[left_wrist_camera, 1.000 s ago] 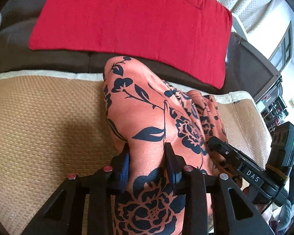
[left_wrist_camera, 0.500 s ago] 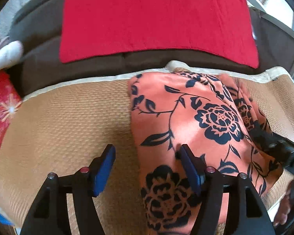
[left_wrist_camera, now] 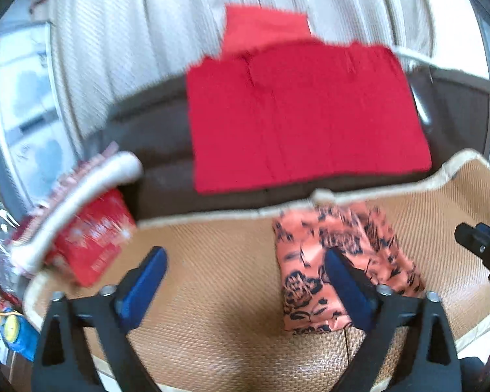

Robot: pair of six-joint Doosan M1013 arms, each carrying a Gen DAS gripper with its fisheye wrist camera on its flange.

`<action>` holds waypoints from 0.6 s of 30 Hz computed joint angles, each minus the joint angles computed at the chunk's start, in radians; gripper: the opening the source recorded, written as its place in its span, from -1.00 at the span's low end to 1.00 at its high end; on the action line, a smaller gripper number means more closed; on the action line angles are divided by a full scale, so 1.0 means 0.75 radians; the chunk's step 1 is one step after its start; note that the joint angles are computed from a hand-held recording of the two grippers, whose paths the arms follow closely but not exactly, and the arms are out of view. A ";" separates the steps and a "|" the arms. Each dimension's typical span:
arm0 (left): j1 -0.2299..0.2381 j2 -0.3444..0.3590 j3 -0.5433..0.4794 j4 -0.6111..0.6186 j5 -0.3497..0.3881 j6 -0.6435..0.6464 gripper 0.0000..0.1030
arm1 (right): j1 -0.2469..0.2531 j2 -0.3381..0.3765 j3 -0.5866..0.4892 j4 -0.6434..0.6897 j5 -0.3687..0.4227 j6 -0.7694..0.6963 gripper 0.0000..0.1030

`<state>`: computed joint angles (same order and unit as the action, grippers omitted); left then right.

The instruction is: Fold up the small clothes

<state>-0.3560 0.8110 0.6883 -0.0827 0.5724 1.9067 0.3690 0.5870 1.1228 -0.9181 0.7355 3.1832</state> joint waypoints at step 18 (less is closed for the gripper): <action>0.059 -0.278 0.328 -0.160 -0.349 0.037 0.97 | 0.175 -0.102 -0.078 -0.225 0.259 -0.071 0.46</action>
<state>-0.3120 0.6024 0.9341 -0.2024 0.3107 1.9347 0.5003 0.5107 1.0644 -1.0871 0.9297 3.1303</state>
